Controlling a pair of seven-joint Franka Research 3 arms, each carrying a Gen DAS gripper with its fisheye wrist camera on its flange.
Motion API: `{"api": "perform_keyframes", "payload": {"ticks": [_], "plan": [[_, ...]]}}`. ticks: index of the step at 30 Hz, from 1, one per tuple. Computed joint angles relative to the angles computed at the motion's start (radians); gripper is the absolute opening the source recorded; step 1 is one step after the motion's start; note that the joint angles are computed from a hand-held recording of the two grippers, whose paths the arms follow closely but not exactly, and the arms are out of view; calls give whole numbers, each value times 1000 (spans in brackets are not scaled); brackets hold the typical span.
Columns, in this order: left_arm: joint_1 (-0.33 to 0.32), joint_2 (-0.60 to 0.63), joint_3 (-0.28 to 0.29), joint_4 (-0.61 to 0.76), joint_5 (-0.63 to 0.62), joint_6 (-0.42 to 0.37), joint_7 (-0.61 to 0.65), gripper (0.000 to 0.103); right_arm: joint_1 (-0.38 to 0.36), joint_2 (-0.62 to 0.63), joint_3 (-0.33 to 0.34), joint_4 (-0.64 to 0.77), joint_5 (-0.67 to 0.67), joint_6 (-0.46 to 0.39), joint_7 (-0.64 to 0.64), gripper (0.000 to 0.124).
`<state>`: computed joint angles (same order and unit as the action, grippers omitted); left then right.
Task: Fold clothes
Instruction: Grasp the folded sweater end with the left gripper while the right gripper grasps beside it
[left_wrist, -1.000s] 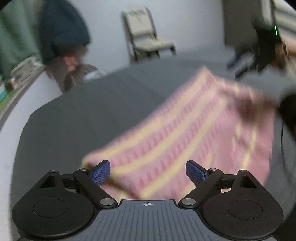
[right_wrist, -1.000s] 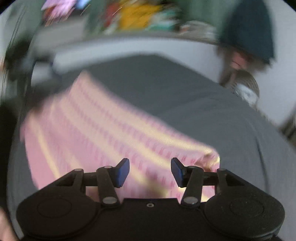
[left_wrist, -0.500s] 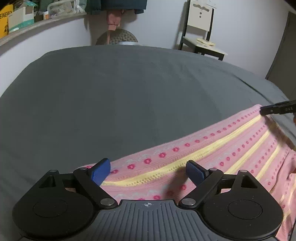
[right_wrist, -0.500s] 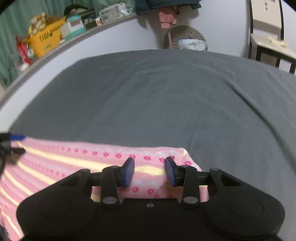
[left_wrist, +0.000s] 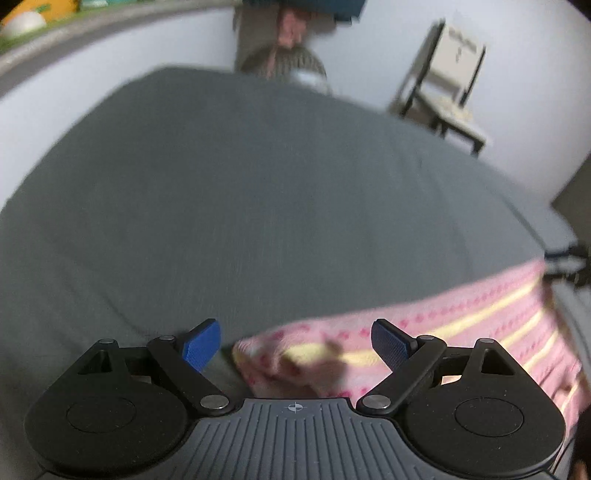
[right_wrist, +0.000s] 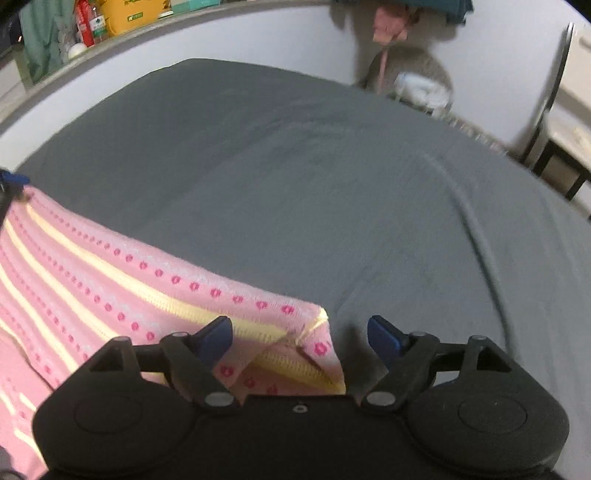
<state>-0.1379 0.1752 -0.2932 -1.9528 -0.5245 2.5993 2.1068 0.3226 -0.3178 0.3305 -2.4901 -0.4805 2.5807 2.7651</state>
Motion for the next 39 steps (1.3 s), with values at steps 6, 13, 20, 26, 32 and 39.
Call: {"api": "perform_keyframes", "payload": {"ticks": [6,13,20,26,32,39], "plan": [[-5,14,-9,-29,58,27,9,90,23,25,-74,-21,149,101,-189,74],[30,-11,-48,-79,-153,58,198,39,-11,47,-39,-47,156,196,-202,46],[-21,-80,-31,-158,-286,169,352,22,-46,-48,34,-82,96,172,-147,22],[-77,-71,-8,-120,-214,302,315,22,-132,-57,128,-9,-74,67,-24,20],[-197,39,97,29,264,386,-158,22,-174,11,151,110,-296,-76,121,17],[-183,106,91,80,452,297,-303,43,-48,72,9,105,-162,-101,-8,34]]}}
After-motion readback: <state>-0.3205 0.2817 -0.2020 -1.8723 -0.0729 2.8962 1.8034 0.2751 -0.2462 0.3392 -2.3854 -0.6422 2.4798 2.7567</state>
